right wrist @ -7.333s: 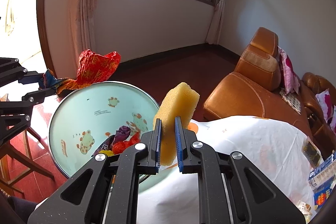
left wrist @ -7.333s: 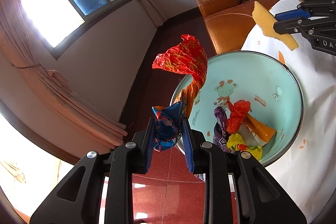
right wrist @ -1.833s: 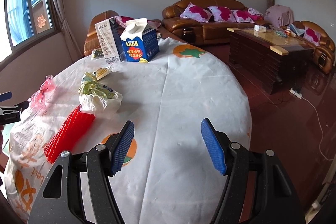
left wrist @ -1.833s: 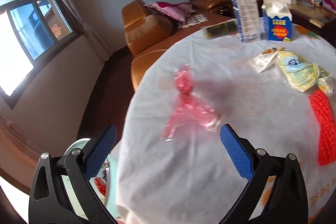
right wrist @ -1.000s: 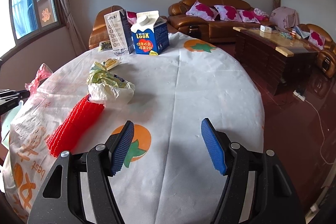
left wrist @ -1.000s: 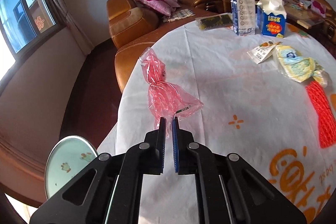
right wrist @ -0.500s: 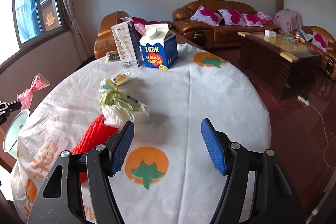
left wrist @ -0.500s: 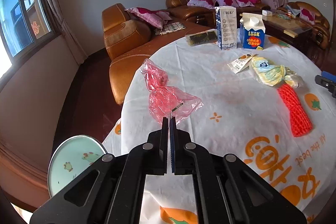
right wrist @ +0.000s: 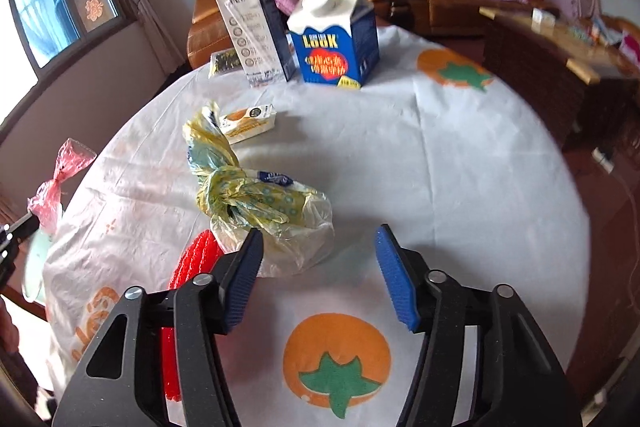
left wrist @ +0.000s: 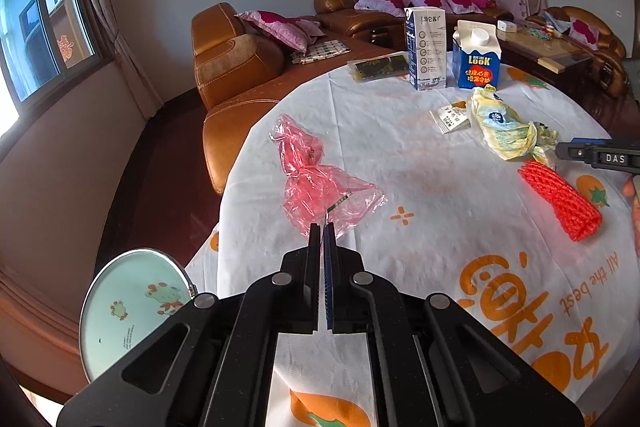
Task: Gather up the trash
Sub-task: 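Close the left gripper on the pink bag while the right gripper grasps the yellow-green bag, then carry the pink bag and yellow-green bag over the light-blue basin with both grippers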
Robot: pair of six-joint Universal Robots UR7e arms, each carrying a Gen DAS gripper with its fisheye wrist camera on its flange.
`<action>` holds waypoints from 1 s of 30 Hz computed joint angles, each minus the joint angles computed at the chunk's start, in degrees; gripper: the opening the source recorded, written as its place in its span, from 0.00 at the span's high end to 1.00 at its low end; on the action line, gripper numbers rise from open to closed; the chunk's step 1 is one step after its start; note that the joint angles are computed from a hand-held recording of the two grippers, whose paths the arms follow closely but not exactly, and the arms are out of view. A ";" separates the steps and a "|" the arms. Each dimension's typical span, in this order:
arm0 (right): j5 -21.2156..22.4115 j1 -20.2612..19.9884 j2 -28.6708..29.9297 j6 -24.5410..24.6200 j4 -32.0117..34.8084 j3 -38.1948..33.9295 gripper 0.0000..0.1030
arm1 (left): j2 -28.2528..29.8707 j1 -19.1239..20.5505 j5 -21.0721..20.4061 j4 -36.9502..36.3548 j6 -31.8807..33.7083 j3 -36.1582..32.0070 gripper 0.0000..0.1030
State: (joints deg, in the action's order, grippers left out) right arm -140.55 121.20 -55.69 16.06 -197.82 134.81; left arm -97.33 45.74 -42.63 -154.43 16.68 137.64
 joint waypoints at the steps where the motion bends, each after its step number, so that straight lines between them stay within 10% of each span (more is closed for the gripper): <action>1: 1.70 -0.63 -0.43 -0.12 -0.35 0.35 0.55 | -0.06 0.07 -0.07 0.06 0.00 -0.12 0.99; 5: 6.16 -2.14 -1.47 -0.83 -0.08 0.81 0.77 | -0.26 -0.06 -0.04 0.22 0.01 -0.15 0.99; 19: -3.08 6.50 1.27 -8.44 -6.89 -2.28 0.92 | -4.90 -1.14 1.15 1.57 2.19 -0.52 0.99; 30: -2.02 8.51 3.88 -14.26 -11.16 -5.26 0.93 | -9.04 -0.33 2.76 3.53 4.11 -1.14 0.99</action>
State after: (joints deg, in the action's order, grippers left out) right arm -142.57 129.71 -51.81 1.80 -208.98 129.55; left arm -106.37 45.41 -39.87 -150.90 20.79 136.50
